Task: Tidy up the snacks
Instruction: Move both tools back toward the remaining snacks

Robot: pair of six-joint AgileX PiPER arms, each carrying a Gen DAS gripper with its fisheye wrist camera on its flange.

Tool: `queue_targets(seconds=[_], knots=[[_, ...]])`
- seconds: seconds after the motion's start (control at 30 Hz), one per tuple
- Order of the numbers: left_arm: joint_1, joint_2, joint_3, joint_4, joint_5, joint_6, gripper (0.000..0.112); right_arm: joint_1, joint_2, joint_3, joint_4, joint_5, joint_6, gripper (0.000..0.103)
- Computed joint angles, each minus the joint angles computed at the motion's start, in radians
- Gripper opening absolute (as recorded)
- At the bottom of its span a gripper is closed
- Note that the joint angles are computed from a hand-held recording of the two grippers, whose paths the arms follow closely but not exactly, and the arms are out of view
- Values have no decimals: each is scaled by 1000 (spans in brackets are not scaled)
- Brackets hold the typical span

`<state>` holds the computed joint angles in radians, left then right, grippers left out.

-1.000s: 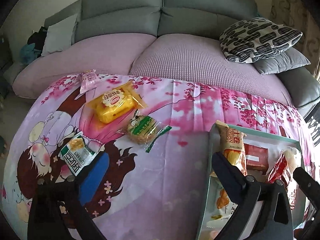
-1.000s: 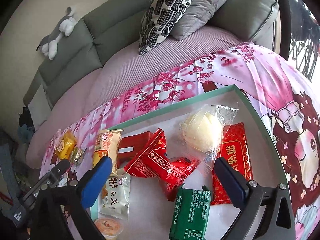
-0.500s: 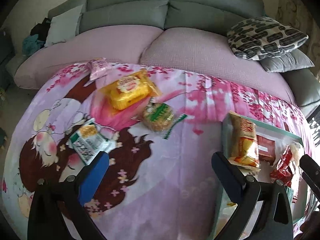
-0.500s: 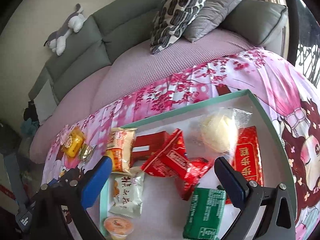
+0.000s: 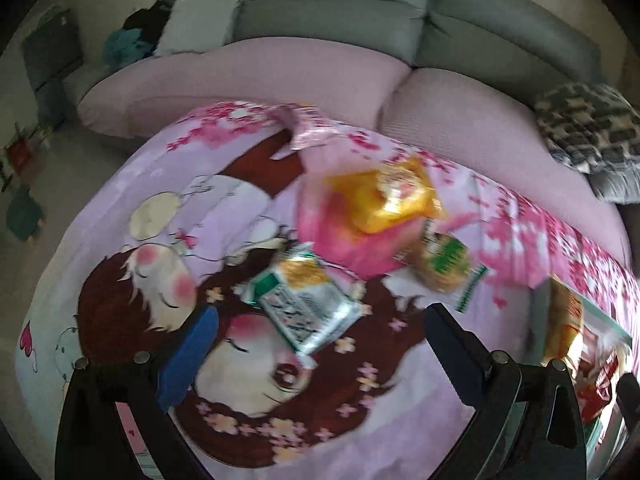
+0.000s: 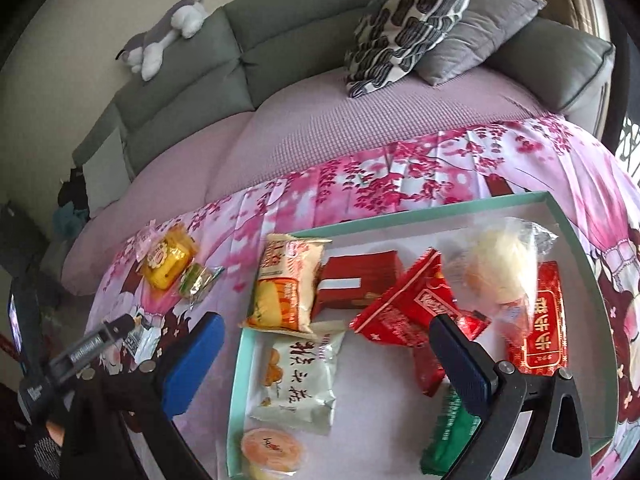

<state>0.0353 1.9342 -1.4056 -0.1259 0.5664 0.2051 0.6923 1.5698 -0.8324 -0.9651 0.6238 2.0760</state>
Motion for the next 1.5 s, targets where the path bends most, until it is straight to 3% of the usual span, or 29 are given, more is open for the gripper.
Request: queue_targets(seconds=[0.2, 0.37, 0.7, 0.9, 1.27, 1.5], knots=[[63, 46, -90, -43, 65, 27, 102, 21, 48, -53, 3, 2, -22, 103], [124, 86, -171, -66, 103, 50, 102, 55, 88, -117, -15, 60, -25, 103], [222, 185, -325, -110, 192, 85, 102, 68, 198, -266, 14, 28, -109, 103], [227, 222, -361, -137, 232, 106, 102, 56, 303, -398, 111, -40, -249, 103], [205, 274, -376, -244, 296, 191, 102, -1, 432, -577, 274, -43, -525, 103], [155, 280, -353, -225, 254, 159, 102, -25, 471, -632, 343, -16, -634, 103]])
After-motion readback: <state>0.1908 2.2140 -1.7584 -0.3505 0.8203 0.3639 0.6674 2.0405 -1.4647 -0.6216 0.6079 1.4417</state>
